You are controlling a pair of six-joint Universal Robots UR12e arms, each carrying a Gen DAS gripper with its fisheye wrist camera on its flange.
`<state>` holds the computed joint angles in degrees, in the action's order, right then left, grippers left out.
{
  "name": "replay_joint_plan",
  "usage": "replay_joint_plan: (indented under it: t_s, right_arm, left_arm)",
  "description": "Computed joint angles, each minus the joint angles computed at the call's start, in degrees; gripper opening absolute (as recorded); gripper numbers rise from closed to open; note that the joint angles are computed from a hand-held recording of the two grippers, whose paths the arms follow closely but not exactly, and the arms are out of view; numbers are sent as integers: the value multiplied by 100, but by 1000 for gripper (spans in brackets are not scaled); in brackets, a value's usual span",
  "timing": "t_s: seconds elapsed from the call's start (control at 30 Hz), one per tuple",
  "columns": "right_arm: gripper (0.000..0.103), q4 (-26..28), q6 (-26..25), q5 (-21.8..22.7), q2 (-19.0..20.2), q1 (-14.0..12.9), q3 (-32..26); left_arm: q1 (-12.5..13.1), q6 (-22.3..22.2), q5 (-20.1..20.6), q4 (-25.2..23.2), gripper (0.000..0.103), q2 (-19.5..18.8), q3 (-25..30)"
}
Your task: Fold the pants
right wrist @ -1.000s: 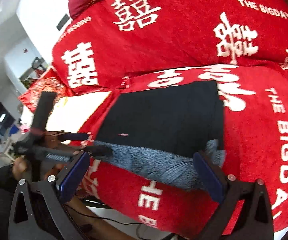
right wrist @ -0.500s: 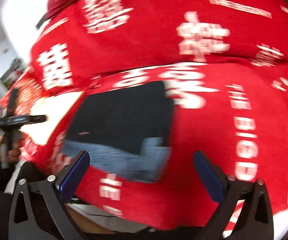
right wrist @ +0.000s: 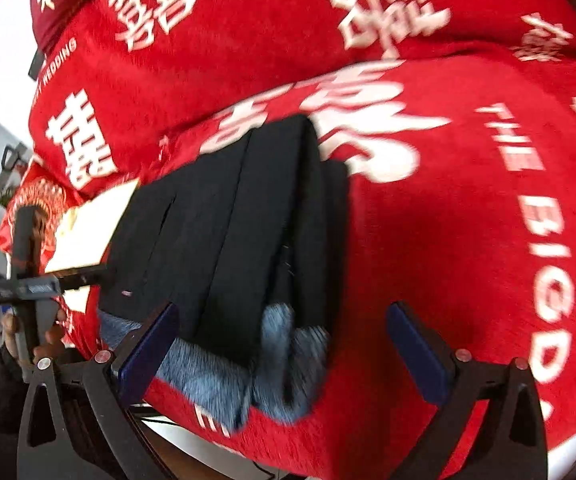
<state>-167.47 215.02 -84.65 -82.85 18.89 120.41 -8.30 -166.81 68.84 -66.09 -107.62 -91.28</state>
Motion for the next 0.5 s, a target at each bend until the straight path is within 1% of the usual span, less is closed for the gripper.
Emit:
replay_joint_plan:
  t_s: [0.07, 0.1, 0.17, 0.2, 0.27, 0.33, 0.37, 0.43, 0.47, 0.5]
  right_arm:
    - [103, 78, -128, 178, 136, -36, -105]
    - [103, 79, -189, 380, 235, -76, -161]
    - [103, -133, -201, 563, 362, -106, -187]
    - [103, -267, -220, 573, 438, -91, -230]
    - [103, -115, -277, 414, 517, -37, -360]
    - [103, -52, -460, 283, 569, 0, -428]
    - [103, -124, -611, 246, 590, 14, -416]
    - [103, -449, -722, 293, 601, -7, -313]
    - [103, -575, -738, 300, 618, -11, -281]
    - [103, -490, -707, 254, 605, 6, -303]
  left_arm:
    - [-2, 98, -108, -64, 103, -40, 13]
    - [5, 96, -251, -134, 103, -92, 38]
    - [19, -14, -446, -236, 103, -186, 94]
    - [11, -82, -484, -146, 103, -187, 64]
    - [-22, -63, -472, -3, 103, -201, 43]
    - [-1, -14, -561, 113, 103, -193, -15]
    - [1, -5, -591, 154, 103, -198, -28]
    - [-11, 0, -574, 235, 103, -187, -50]
    - [-18, -3, -552, 299, 102, -167, -76]
    - [-33, 27, -523, 425, 96, -123, -135]
